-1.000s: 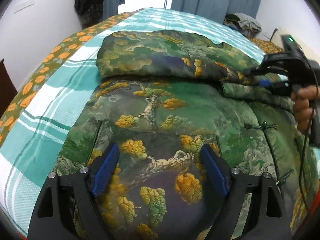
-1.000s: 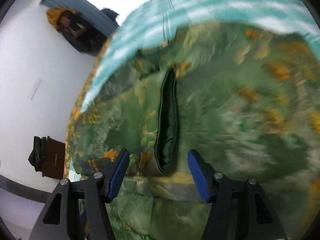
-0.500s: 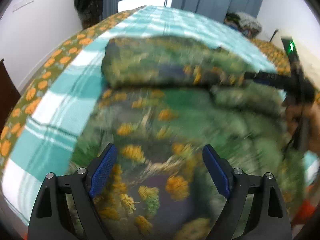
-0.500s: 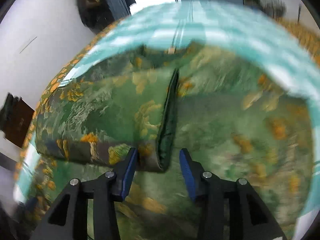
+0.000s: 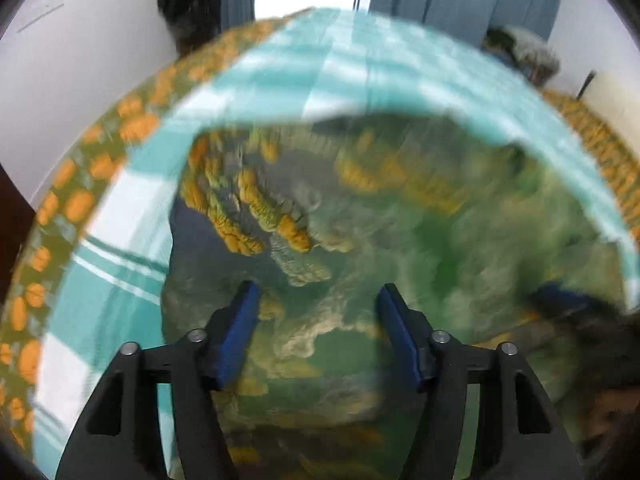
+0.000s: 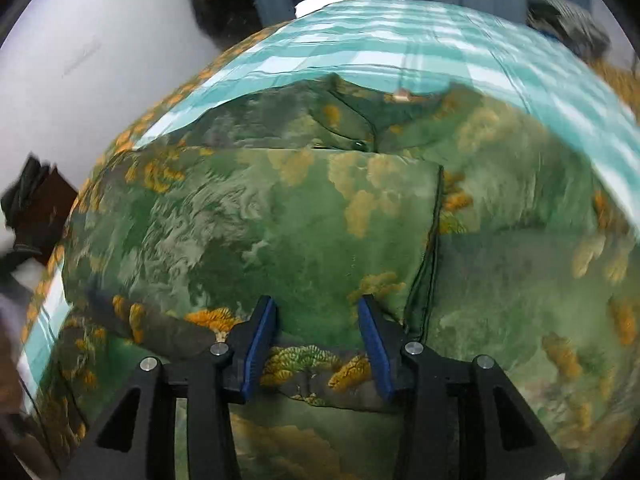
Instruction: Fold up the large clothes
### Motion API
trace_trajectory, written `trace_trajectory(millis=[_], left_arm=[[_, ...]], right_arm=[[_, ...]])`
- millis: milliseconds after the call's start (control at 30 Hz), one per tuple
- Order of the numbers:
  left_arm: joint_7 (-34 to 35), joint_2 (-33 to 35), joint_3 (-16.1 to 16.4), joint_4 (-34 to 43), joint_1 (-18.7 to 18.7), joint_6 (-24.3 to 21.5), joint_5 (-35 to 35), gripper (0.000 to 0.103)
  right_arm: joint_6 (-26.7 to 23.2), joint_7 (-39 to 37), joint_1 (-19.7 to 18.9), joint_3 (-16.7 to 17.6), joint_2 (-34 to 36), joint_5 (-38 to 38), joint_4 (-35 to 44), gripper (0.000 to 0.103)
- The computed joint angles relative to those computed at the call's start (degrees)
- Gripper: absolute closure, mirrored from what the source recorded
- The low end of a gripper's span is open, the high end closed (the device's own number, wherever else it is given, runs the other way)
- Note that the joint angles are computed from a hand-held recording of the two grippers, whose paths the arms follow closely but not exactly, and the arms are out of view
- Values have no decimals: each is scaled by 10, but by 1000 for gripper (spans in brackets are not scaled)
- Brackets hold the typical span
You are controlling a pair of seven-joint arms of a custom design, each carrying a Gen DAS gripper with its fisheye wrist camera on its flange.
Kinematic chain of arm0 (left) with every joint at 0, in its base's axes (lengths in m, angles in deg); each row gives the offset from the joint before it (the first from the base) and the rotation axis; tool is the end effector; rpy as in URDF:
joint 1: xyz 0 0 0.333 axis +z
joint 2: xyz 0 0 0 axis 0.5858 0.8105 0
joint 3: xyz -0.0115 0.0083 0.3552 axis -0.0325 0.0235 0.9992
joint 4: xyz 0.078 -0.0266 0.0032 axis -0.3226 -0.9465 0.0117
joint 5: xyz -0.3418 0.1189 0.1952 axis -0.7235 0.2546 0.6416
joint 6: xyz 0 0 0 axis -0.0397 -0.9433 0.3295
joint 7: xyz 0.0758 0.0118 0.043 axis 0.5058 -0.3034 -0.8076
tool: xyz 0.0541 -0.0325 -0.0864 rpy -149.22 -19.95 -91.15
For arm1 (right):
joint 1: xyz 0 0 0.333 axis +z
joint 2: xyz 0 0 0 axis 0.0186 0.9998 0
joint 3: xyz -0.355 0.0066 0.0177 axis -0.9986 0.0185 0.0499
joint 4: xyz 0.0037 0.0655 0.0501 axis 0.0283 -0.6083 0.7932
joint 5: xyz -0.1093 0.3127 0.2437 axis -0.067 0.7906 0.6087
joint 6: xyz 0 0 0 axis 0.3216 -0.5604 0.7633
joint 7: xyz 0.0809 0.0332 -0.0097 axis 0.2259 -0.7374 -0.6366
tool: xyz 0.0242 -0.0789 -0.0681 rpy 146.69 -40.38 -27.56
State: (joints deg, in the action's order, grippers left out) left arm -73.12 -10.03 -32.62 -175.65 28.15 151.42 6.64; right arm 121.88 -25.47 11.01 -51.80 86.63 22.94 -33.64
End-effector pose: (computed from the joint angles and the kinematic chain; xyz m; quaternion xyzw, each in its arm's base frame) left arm 0.4821 -0.2091 0.5266 -0.8369 0.4626 -0.1746 0.2349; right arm 0.5783 0.1236 0.5057 -0.8528 0.4211 0.0111 0.3087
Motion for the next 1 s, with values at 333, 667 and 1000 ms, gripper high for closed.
trace_trajectory(millis=[333,667,1000], left_arm=[[58,-7,3,46,-19,-54,-39,39],[-20,75,13,134,20,-4,57,14],[-44,102,42,68,10,49,84,8]], right_arm=[[17,-28,1,0,-4,26,-15,61],[29,-47,4,-2,-8,46,-25,61],[37,-71,5,-1,-9,67,-33,61]])
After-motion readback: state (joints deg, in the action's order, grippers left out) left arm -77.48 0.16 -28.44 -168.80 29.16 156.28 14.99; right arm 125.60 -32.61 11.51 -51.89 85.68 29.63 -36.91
